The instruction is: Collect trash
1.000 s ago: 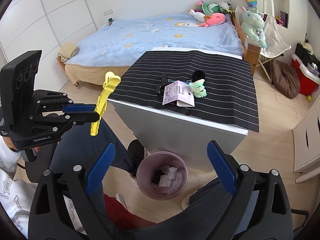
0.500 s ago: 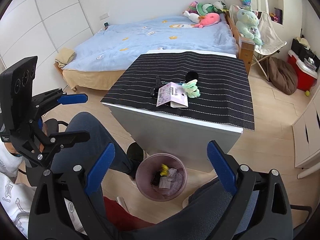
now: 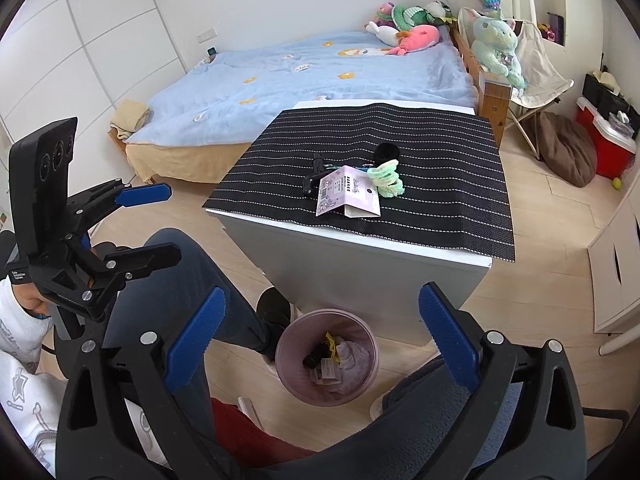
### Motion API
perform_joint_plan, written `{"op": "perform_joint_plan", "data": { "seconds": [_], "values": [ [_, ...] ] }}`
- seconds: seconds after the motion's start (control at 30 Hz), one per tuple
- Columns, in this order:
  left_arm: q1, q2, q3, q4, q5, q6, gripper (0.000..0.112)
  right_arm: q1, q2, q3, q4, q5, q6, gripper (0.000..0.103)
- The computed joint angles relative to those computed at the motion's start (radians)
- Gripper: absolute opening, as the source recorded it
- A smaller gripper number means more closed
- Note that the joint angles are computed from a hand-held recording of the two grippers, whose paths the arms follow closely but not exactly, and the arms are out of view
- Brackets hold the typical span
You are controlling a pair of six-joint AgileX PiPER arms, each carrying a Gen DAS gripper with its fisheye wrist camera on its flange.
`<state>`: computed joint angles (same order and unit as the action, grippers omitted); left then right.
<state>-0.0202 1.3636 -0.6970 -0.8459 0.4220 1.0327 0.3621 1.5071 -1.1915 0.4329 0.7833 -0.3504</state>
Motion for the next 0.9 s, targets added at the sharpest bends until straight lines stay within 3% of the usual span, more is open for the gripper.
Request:
{"op": "perform_joint_plan", "data": {
  "seconds": [0.2, 0.47, 0.9],
  "values": [
    [0.01, 0.0, 0.004, -0.045, -0.011, 0.037, 0.095, -0.008, 0.021, -0.029, 0.019, 0.009, -0.015, 0.096],
    [0.072, 0.046, -0.043, -0.138, 0.059, 0.086, 0.095, -0.021, 0.086, -0.136, -0.012, 0.028, -0.017, 0.096],
    [0.101, 0.087, -0.109, -0.193, 0.059, 0.131, 0.095, -0.024, 0.347, -0.479, -0.084, 0.1, -0.099, 0.096]
  ]
}}
